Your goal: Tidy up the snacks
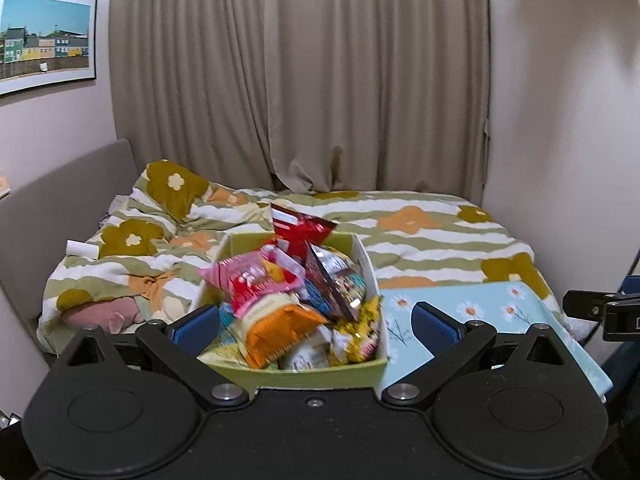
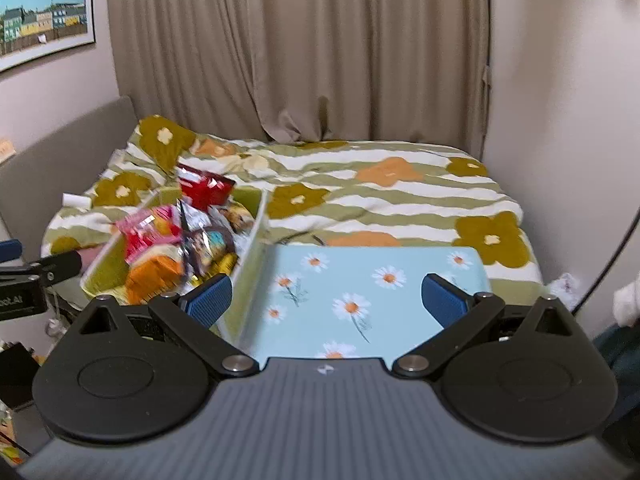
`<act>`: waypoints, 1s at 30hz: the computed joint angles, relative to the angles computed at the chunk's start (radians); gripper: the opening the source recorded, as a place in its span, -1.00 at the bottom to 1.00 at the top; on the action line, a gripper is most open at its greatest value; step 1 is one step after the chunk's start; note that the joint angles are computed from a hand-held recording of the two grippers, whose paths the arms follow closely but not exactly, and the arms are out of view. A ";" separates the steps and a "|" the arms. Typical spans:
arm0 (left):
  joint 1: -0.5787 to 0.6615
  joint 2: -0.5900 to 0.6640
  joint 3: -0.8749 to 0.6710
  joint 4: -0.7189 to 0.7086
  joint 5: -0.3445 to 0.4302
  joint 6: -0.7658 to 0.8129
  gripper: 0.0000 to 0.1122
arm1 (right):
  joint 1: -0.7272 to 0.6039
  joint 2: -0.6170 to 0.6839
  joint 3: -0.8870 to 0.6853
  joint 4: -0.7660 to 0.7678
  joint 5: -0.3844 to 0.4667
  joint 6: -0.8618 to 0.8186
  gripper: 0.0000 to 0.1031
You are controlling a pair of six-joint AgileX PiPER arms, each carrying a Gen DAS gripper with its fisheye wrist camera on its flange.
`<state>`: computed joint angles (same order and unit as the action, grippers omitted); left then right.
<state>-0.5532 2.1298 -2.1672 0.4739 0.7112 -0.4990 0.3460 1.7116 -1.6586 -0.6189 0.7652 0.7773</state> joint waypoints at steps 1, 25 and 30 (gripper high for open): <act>-0.002 0.003 -0.002 -0.002 0.004 0.006 0.84 | 0.001 -0.015 0.026 -0.009 -0.001 0.010 1.00; -0.022 0.019 0.013 -0.032 -0.010 0.056 0.84 | -0.004 -0.035 0.094 -0.045 0.013 0.080 1.00; -0.018 0.016 0.017 -0.024 -0.014 0.051 0.84 | -0.005 -0.035 0.092 -0.043 0.013 0.080 1.00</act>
